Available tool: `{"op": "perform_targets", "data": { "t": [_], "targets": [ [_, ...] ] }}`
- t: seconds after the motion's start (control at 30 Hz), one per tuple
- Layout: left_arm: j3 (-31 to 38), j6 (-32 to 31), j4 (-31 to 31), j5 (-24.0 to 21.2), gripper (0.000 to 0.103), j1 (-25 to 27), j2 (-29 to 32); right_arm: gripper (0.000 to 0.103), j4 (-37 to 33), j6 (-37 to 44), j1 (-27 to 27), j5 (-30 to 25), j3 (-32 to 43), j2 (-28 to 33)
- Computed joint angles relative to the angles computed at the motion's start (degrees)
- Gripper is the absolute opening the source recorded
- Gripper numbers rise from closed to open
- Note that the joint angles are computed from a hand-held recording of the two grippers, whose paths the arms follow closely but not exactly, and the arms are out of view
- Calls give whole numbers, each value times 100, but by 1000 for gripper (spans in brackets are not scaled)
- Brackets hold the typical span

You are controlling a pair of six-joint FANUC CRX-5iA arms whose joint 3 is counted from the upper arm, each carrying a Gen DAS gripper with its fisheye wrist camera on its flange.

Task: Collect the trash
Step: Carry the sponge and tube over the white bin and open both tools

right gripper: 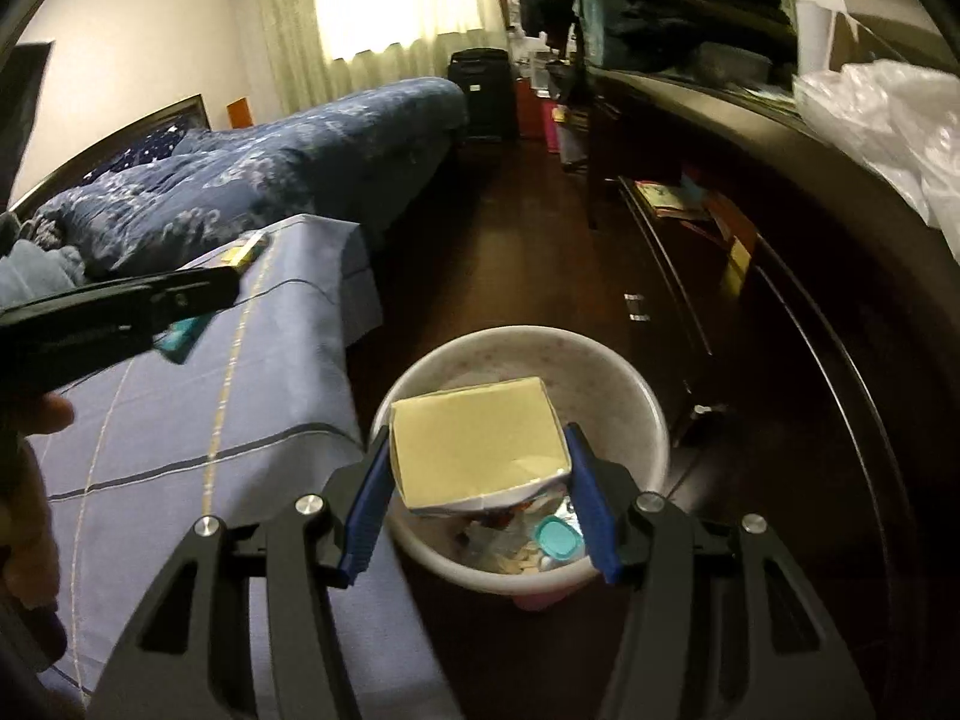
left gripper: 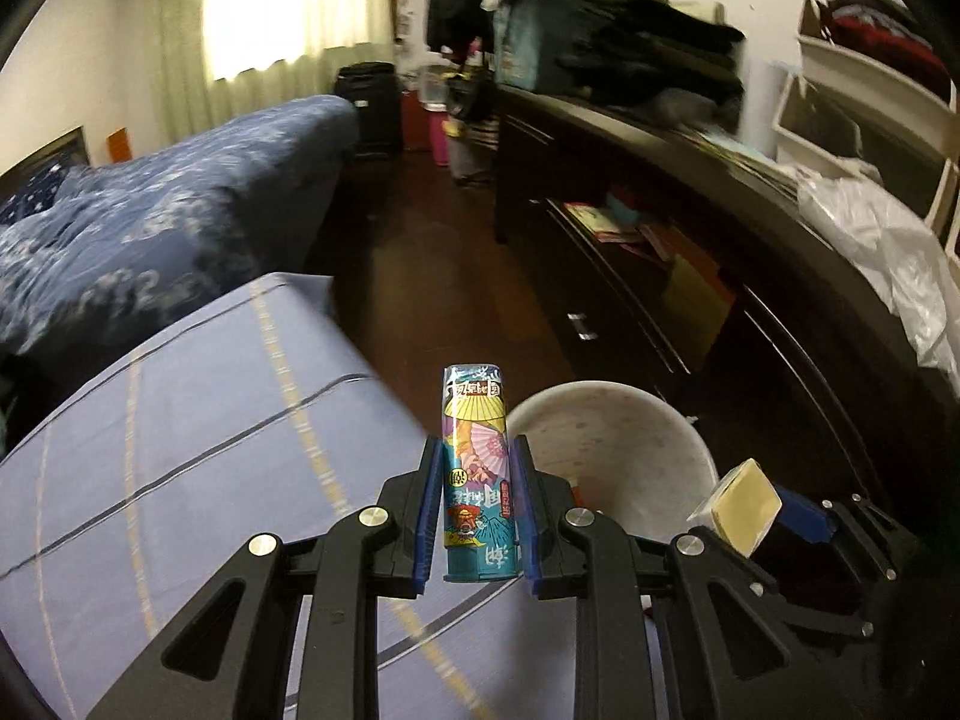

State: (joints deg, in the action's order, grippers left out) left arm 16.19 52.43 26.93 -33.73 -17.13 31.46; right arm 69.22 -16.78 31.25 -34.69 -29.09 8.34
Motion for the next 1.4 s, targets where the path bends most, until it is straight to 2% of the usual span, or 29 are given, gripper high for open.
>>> {"op": "perform_targets", "data": {
  "t": [0.17,0.5,0.73,1.1,1.4],
  "targets": [
    [537,178,-243,-365,23,-159,363,56,121,-174,-154,49,-135,-58],
    [987,315,-601,-690,23,-313,646,56,90,-312,-413,216,-139,73],
    [1368,429,-854,-891,23,-411,868,56,-71,-220,-520,315,-26,241],
    [2286,871,-1280,-1580,23,-499,1394,56,-438,99,-639,397,208,549],
    [2746,1098,-1501,-1891,23,-540,1644,56,-696,343,-692,406,355,709]
  ]
}}
